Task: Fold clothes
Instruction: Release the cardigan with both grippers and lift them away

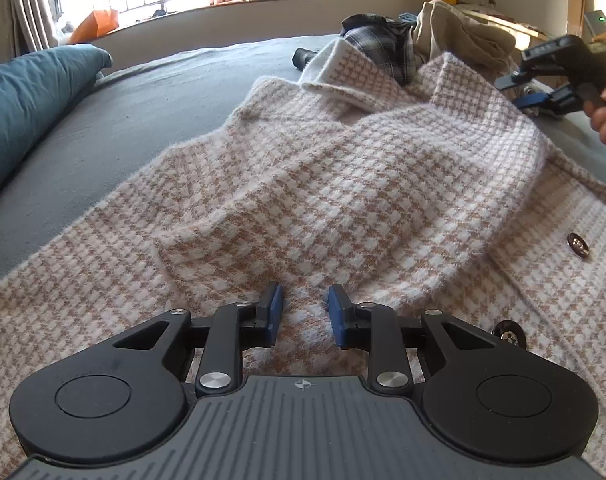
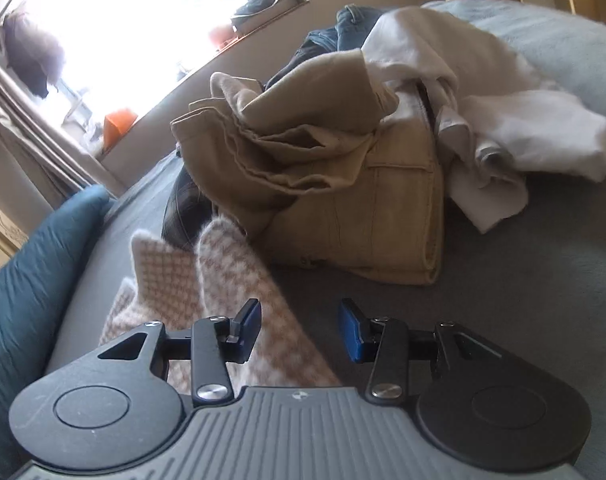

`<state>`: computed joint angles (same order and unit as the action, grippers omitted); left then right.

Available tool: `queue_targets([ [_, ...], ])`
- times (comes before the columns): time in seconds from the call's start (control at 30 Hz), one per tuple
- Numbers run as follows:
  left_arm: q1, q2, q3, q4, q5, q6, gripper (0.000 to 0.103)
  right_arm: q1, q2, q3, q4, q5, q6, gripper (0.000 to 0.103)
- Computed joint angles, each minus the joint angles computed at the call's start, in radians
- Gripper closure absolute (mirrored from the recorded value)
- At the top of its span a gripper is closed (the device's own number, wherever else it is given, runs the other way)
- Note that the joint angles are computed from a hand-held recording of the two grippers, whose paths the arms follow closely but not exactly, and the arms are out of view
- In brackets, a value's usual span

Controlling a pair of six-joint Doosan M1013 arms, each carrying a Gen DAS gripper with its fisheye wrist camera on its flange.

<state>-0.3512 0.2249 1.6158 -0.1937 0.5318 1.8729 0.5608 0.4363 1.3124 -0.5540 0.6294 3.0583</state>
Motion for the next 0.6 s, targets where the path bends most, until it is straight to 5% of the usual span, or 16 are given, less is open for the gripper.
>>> queue_targets([
  [0.27, 0.004, -0.002, 0.003, -0.017, 0.003, 0.002, 0.077, -0.050, 0.012, 0.032, 0.342, -0.182, -0.239, 0.060],
  [0.43, 0.003, -0.004, 0.010, -0.014, -0.014, 0.006, 0.077, -0.006, 0.050, -0.055, 0.147, -0.005, -0.279, 0.089],
  [0.5, 0.002, -0.005, 0.013, -0.013, -0.022, 0.008, 0.077, 0.029, 0.067, -0.089, -0.036, 0.084, -0.213, 0.092],
  [0.6, 0.001, -0.005, 0.016, -0.013, -0.027, 0.014, 0.077, 0.040, 0.089, -0.113, -0.085, 0.144, -0.163, 0.093],
])
